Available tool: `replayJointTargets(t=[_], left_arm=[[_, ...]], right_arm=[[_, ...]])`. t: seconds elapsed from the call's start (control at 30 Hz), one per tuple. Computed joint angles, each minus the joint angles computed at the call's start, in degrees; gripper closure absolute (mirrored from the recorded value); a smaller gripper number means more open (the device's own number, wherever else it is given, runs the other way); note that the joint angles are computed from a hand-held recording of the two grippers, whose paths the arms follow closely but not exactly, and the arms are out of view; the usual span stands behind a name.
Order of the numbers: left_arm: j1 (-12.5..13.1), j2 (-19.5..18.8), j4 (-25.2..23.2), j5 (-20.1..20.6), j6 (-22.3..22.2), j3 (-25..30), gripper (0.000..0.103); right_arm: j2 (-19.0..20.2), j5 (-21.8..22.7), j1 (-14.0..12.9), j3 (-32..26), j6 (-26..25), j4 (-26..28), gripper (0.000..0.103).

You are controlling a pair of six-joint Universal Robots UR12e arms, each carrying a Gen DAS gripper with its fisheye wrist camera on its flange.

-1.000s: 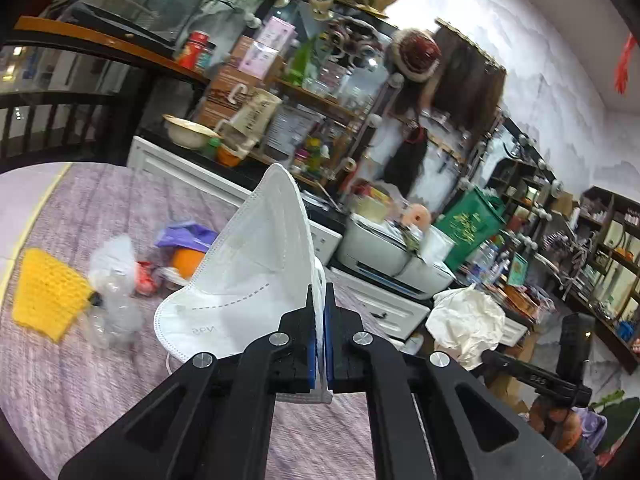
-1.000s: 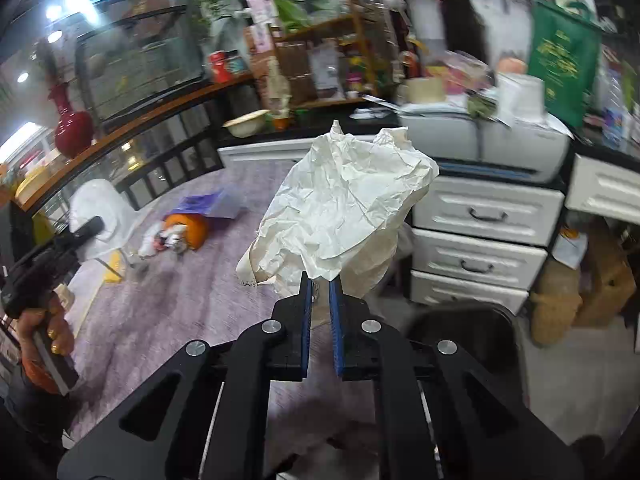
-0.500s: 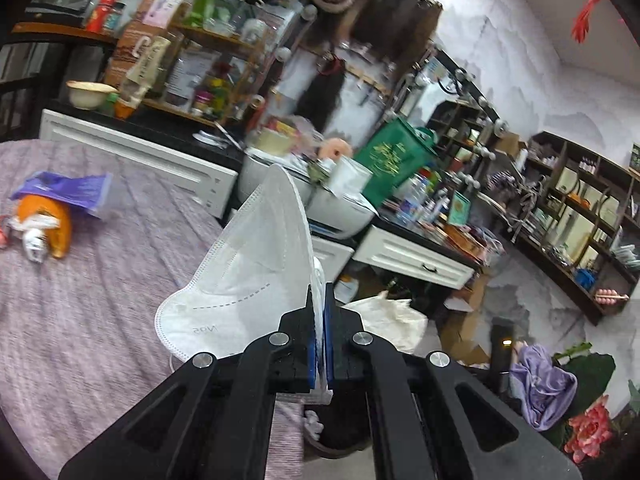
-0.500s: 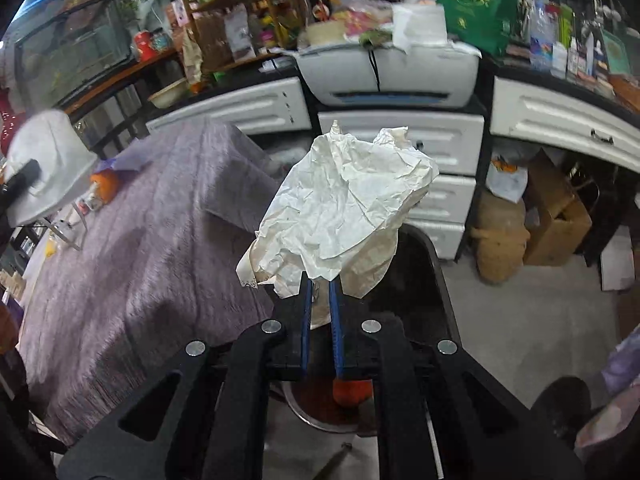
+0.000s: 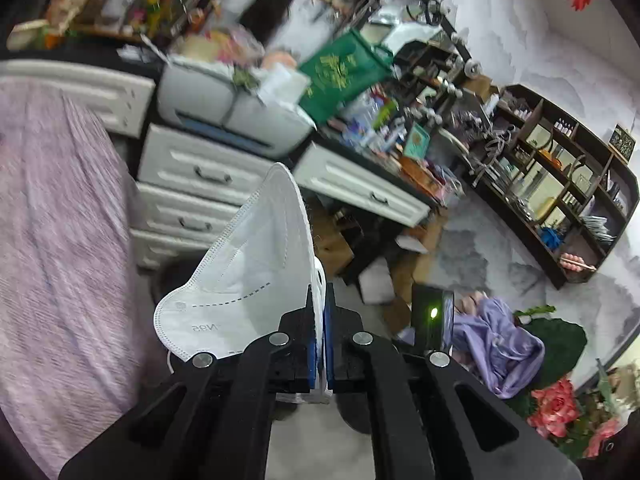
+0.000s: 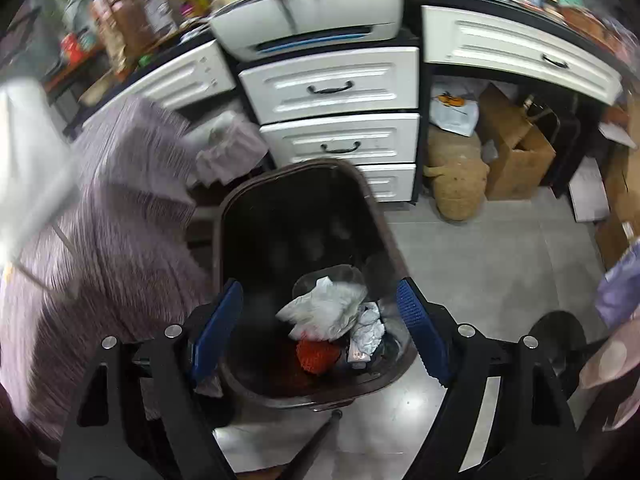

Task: Collect trash
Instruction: 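Carry the mask and plastic bag to the dark bin and open both tools to drop them, then return the left tool to the table and grasp the clear plastic bag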

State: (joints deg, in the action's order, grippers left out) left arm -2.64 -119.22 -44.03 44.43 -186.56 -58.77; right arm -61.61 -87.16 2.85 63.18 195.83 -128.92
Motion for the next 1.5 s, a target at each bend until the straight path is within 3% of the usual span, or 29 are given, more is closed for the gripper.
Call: replayJointTargets(t=[0.13,0.3,0.5,0.6,0.77,0.8,0.9,0.93,1.03,1.23,1.5], left_arm=[[-1.3,-1.7,-5.9,-0.4,2.1,2.1,0.099],[-2.1,-3.7,-11.8,1.4,5.8,5.4,0.099],[-3.2,-7.3,-24.6,2.8,12.0,12.1,0.099],[-3.8,-8.1,-28.0,4.4,13.6,13.5,0.099],[-4.4,-8.3,-29.3,6.5,14.8,13.6,0.097],[-4.5,-8.3,-29.6,7.2,15.0,13.7,0.092],[-4.4,-8.0,-28.7,6.6,13.7,12.8,0.051],[-4.3,-7.9,-28.2,6.1,13.1,12.4,0.042],[-4.0,-7.7,-27.8,5.4,11.9,11.9,0.033],[-3.7,-7.2,-27.9,4.1,10.7,11.6,0.028],[-3.2,-4.9,-25.2,4.5,12.6,9.4,0.024]], right_arm=[[-1.2,-2.3,-0.8,1.3,3.4,-2.3,0.024],[-3.1,-6.7,-1.1,3.1,3.7,-5.3,0.023],[-4.4,-6.0,-1.6,4.6,3.6,-7.6,0.02],[-4.5,-4.7,-1.9,4.9,4.3,-8.0,0.02],[-4.5,-4.5,-2.0,4.9,4.8,-8.6,0.02],[-4.5,-4.6,-2.0,4.9,4.7,-8.6,0.02],[-4.5,-4.8,-1.9,5.1,4.8,-8.7,0.02],[-4.6,-4.8,-1.9,5.1,4.8,-8.8,0.019],[-4.6,-4.9,-1.9,5.1,5.1,-9.1,0.019],[-4.8,-5.1,-1.8,5.6,5.4,-11.1,0.014],[-5.0,-4.3,-1.9,6.3,6.0,-14.2,0.014]])
